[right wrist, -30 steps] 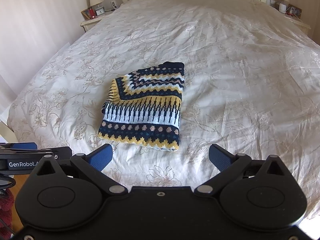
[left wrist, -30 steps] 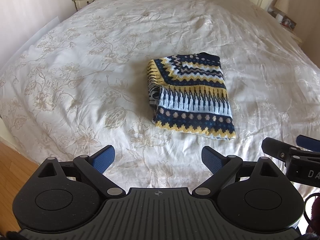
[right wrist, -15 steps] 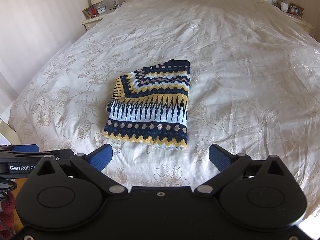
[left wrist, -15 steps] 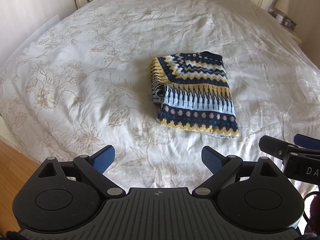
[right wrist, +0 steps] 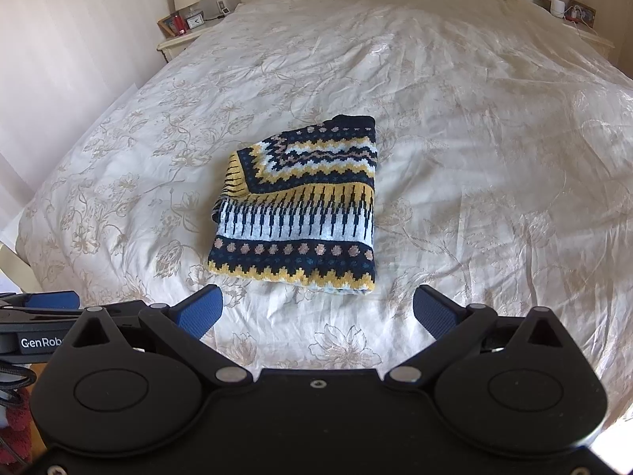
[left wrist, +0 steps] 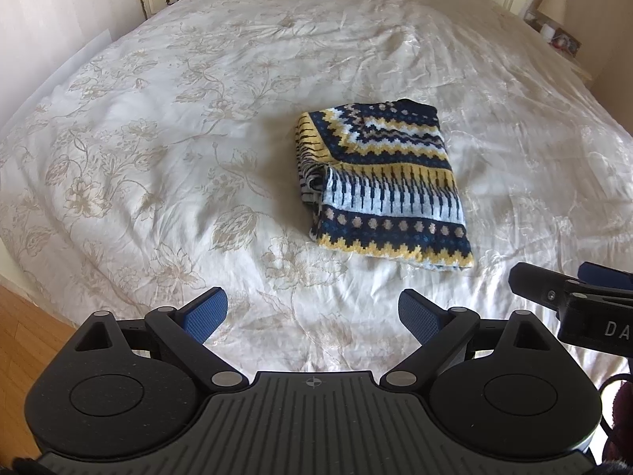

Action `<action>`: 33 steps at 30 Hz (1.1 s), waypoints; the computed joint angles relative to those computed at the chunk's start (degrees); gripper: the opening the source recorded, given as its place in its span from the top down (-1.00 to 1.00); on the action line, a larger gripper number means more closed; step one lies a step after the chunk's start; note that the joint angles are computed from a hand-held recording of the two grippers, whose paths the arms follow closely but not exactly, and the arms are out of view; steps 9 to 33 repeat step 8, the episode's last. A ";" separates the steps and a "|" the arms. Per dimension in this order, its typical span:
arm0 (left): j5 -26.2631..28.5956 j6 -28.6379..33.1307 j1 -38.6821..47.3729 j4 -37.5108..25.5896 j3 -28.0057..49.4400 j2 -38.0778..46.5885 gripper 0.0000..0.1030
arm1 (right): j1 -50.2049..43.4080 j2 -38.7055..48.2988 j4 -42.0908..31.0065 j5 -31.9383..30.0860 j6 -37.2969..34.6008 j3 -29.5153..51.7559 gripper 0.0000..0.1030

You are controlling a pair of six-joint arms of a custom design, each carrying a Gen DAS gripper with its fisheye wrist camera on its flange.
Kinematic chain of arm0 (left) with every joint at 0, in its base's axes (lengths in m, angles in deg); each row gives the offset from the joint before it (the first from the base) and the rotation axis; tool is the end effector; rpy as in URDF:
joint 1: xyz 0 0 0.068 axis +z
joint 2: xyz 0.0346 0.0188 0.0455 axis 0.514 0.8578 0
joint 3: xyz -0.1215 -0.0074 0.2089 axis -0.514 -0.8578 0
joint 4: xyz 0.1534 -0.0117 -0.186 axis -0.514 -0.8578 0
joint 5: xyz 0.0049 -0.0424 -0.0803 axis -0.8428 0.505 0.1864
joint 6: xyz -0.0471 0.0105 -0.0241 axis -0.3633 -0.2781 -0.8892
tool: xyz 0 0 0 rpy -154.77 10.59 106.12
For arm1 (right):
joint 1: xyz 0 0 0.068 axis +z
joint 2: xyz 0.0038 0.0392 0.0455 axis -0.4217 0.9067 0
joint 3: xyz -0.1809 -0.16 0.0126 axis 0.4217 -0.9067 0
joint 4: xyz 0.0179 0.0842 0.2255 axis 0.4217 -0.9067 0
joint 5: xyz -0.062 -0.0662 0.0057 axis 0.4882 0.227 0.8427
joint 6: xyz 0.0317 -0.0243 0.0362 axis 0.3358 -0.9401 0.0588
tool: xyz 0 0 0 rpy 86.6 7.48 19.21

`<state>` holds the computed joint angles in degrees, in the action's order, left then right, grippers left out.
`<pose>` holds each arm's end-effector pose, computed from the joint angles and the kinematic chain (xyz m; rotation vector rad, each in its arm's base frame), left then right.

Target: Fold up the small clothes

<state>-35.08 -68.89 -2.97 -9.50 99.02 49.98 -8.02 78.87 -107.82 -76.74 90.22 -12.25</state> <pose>0.3343 -0.2173 0.2111 0.2324 2.6064 -0.1093 0.2693 0.0775 0.2014 0.2294 2.4574 0.1684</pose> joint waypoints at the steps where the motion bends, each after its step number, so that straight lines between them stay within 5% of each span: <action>1: -0.06 0.37 0.05 0.27 -0.20 -0.14 -0.82 | 0.04 0.08 0.03 0.03 0.16 0.03 -0.98; 33: 0.32 1.23 0.63 1.03 -0.06 0.15 -0.80 | 0.51 1.20 0.45 0.67 1.83 0.33 -0.98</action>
